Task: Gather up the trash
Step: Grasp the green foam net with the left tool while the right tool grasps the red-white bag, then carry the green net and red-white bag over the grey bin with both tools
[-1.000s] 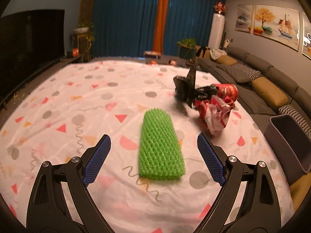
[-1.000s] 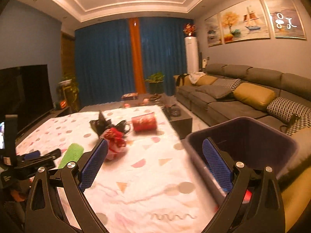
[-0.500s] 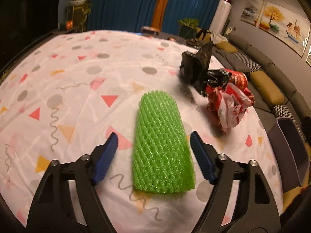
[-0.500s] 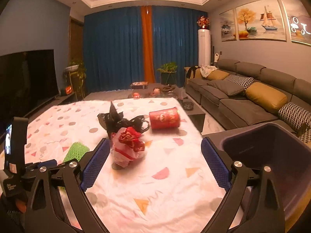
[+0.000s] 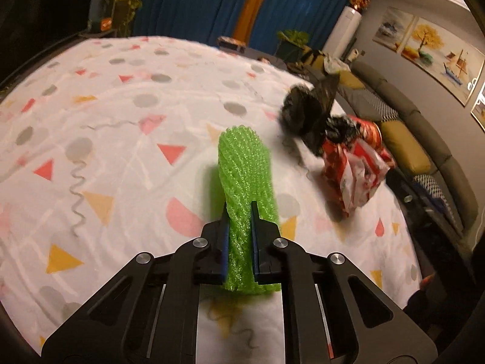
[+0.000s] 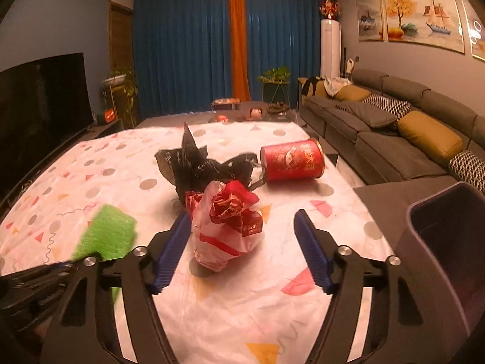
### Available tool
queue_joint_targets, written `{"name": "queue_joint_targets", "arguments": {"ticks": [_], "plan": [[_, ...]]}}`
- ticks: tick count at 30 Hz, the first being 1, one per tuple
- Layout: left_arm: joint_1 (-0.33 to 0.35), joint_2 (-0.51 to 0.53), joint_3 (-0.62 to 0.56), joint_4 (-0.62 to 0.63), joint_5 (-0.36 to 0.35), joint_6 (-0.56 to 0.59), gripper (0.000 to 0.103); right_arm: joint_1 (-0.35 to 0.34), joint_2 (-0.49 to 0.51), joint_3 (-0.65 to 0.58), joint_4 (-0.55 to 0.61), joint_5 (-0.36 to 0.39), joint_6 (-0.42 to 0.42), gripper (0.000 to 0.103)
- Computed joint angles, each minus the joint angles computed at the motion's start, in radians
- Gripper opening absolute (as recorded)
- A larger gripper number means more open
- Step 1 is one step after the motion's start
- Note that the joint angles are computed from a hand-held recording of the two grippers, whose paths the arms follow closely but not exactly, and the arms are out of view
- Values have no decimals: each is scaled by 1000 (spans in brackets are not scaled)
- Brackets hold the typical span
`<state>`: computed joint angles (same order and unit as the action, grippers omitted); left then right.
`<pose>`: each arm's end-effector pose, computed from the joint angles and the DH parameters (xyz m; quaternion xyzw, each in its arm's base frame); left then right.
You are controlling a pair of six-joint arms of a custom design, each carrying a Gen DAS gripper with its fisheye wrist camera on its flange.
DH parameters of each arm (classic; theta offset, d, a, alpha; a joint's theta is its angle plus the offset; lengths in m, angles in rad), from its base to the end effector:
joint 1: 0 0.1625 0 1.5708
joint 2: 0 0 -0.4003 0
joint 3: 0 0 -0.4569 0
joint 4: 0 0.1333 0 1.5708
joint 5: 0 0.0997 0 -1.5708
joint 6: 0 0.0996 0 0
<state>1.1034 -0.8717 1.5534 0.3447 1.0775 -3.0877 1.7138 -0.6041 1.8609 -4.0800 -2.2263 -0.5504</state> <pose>-0.0969 -0.5924 0.0543 0.1773 0.9194 -0.3034 0.1766 0.1540 -0.5605 0.0253 0.0832 -0.7856 0.4906 0.3677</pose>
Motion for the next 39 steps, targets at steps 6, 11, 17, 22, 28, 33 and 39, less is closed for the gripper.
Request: {"name": "queue_joint_targets", "arguments": {"ticks": [6,11,17,22,28,33,39], "plan": [[-9,-71,59,-85,-28,10,10,-11,0,-26,82,2,54,54],[-5,-74,56,-79,-10,8,10,-17,-6,-38,148,9,92,34],[-1,-75,56,-78,-3,9,10,-18,-22,-3,134,24,93,10],[-1,-79,64,-87,-4,12,10,-2,-44,72,38,40,68,8],[-7,-88,84,-116,-6,45,10,21,-79,170,-71,59,46,4],[-16,-99,107,-139,-15,77,10,27,-96,235,-128,58,50,4],[-50,-132,163,-177,-33,114,10,38,-131,318,-207,55,42,4]]}}
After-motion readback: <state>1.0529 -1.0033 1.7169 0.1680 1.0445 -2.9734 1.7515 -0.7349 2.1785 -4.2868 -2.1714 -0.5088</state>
